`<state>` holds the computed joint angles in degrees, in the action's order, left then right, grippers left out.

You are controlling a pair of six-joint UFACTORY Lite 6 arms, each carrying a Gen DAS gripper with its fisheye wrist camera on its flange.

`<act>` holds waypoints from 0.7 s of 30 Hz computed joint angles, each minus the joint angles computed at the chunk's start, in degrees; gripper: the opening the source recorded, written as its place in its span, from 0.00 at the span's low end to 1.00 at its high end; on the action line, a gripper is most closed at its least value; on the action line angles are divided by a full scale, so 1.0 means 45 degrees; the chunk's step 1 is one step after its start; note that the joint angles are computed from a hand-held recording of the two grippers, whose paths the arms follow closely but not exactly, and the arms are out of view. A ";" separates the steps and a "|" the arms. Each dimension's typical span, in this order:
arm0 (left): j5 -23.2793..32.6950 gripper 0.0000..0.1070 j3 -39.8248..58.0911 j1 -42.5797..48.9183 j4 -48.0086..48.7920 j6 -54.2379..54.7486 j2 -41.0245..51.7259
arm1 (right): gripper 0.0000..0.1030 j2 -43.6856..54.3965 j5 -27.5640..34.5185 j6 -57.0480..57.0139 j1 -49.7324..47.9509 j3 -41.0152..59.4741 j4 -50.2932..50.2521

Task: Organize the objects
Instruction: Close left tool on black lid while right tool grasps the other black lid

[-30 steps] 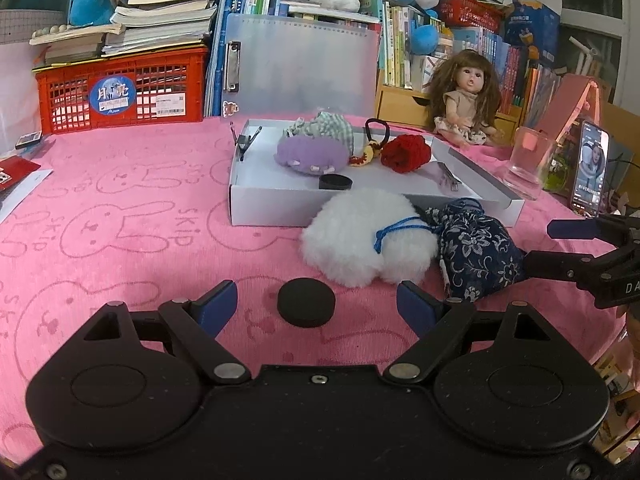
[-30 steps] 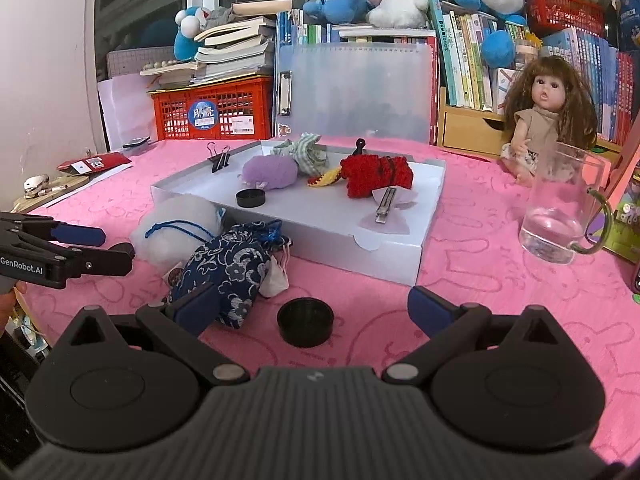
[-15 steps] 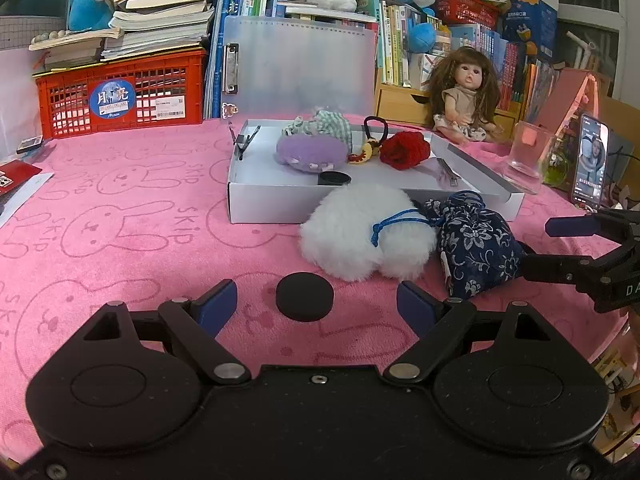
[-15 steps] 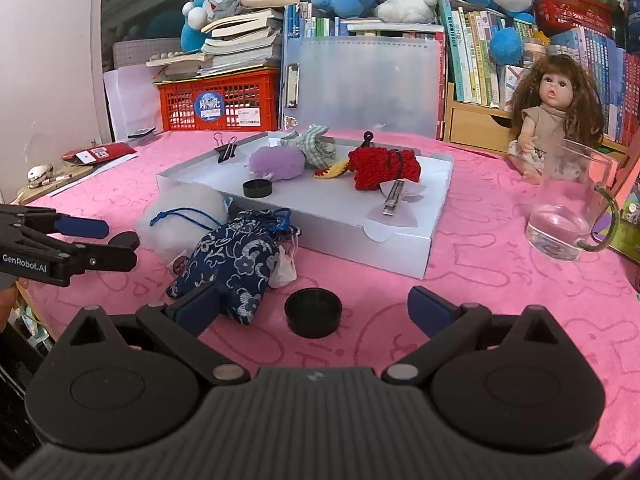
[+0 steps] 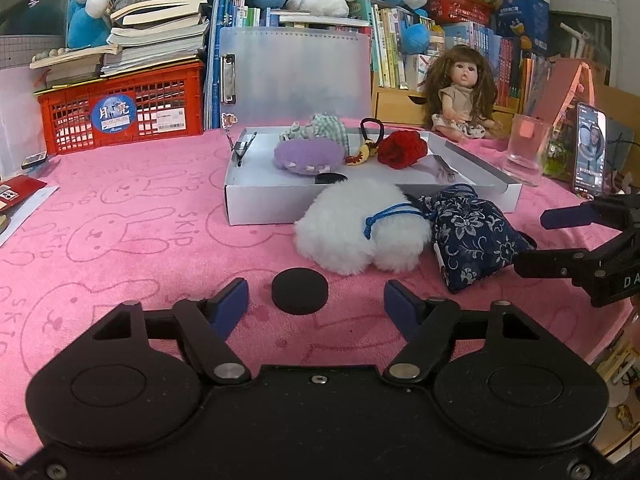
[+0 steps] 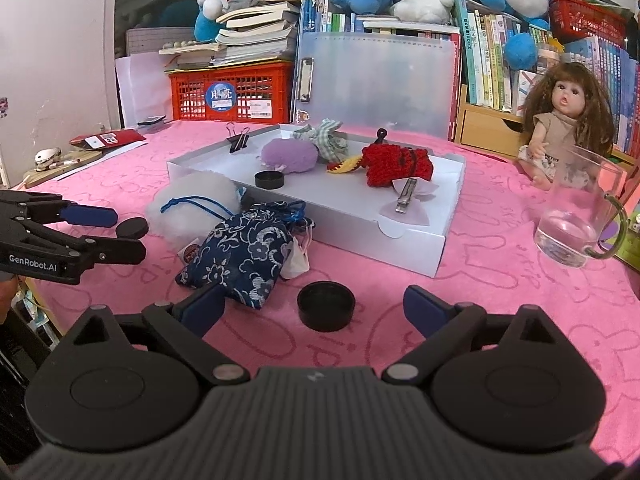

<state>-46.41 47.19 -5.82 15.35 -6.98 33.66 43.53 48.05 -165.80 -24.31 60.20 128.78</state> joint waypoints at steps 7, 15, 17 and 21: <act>-0.0014 0.45 -0.0017 0.0262 0.0419 -0.0853 -0.0108 | 0.87 -0.0055 0.0153 -0.0178 -0.0010 -0.0142 -0.0015; 0.0050 0.40 0.0035 0.0342 0.0620 -0.1144 -0.0135 | 0.74 -0.0106 0.0503 0.0263 -0.0207 -0.0179 -0.0629; 0.0069 0.39 0.0050 0.0356 0.0690 -0.1223 -0.0154 | 0.73 -0.0088 0.0495 0.1018 -0.0368 0.0044 -0.1325; 0.0055 0.38 0.0062 0.0368 0.0709 -0.1194 -0.0203 | 0.73 -0.0204 0.0838 0.2283 -0.0869 0.0374 -0.2211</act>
<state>-46.17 47.47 -4.17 18.54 -12.35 32.75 42.61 51.82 -155.53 -28.22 61.89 118.84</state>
